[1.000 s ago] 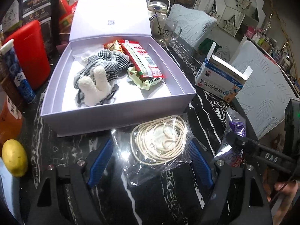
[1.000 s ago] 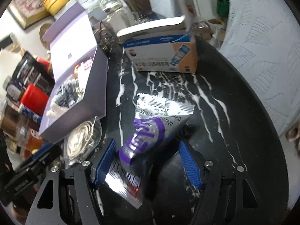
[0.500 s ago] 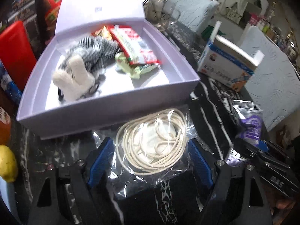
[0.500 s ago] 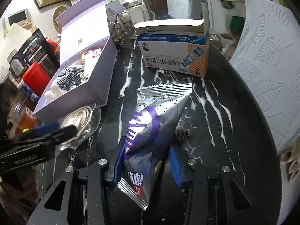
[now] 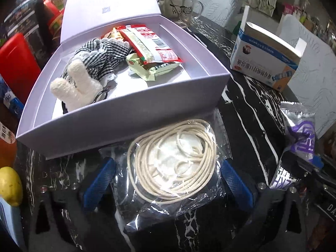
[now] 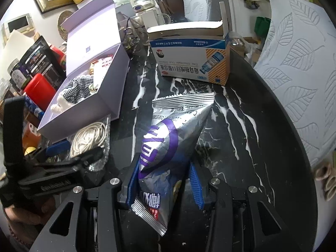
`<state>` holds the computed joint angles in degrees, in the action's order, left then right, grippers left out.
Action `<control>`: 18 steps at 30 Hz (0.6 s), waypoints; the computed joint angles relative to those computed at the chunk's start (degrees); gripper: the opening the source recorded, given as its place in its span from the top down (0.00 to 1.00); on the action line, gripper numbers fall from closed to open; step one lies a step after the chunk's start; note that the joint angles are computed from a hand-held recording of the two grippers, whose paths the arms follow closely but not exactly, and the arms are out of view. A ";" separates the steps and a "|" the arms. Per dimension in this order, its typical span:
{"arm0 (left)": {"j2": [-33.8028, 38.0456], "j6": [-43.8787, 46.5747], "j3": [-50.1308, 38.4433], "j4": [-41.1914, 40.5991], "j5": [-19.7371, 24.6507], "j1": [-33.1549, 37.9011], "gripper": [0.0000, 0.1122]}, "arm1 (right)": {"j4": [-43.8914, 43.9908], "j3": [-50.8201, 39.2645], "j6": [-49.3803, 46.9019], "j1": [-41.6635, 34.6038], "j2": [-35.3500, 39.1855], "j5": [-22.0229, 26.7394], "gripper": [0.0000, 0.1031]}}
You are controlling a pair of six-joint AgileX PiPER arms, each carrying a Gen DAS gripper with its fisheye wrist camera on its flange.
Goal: Organize soft objects
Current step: 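Lift the cord bag and purple-white packet and carry both over the lavender box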
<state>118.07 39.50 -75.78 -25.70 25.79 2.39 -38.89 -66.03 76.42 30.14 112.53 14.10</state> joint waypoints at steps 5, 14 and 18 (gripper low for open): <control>-0.37 4.39 1.40 -3.64 -1.16 0.52 0.08 | -2.22 -0.07 1.82 0.47 0.05 0.78 0.59; -3.02 21.94 6.73 -18.40 -4.63 1.80 0.35 | -7.46 1.11 6.03 0.87 -0.20 -0.55 0.59; -5.10 29.25 9.37 -22.63 -6.43 1.63 0.52 | -7.01 2.05 4.78 0.63 -0.71 -1.91 0.60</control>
